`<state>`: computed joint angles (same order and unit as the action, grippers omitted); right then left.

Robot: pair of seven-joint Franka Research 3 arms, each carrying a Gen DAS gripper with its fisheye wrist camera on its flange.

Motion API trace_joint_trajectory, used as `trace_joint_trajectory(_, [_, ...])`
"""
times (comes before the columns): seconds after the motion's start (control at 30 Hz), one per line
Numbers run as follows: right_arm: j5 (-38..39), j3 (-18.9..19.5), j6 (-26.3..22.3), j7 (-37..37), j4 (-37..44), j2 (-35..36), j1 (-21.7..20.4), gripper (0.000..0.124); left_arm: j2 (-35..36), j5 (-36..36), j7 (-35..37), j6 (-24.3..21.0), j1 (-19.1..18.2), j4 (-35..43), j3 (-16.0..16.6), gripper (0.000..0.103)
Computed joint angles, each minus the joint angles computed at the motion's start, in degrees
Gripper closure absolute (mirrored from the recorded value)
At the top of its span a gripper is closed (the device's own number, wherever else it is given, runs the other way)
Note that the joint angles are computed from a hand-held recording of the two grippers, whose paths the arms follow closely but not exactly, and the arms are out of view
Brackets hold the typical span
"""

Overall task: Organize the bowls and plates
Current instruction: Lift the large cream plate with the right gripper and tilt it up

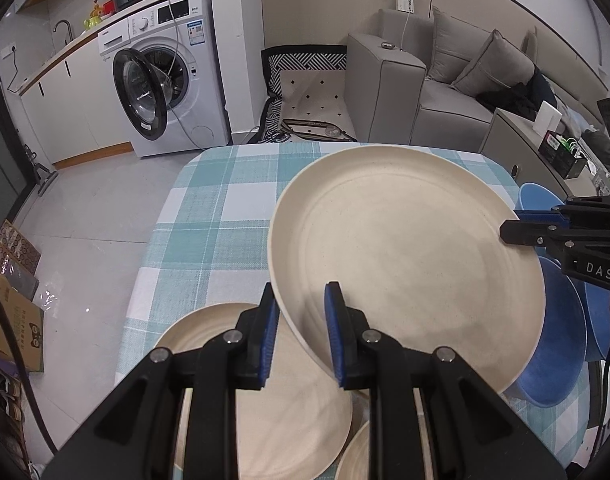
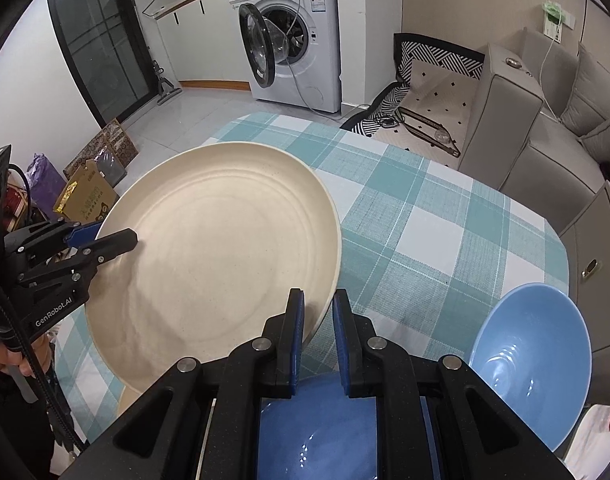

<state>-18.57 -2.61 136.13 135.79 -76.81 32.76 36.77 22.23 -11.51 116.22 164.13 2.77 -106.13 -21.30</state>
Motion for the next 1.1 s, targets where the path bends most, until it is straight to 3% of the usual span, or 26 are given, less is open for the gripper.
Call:
trace_joint_trajectory(0.5, [-4.55,0.07,1.36,4.35,-4.56,-3.75,2.64,0.109,-6.09,-8.06,7.01,4.33,3.57,-8.25,-3.21,0.082])
trace_joint_trajectory(0.77, [-7.85,0.57,1.65,7.75,-7.25,-6.08,3.73,0.109,-9.40,-18.10,15.77,5.79,4.95,-11.96,-4.87,0.082])
trace_joint_trajectory(1.1, [-12.40,1.69,0.94,12.20,-10.06,-8.63,5.43,0.109,-13.83,-32.06,27.83,6.52,2.62,-15.98,-2.82,0.082])
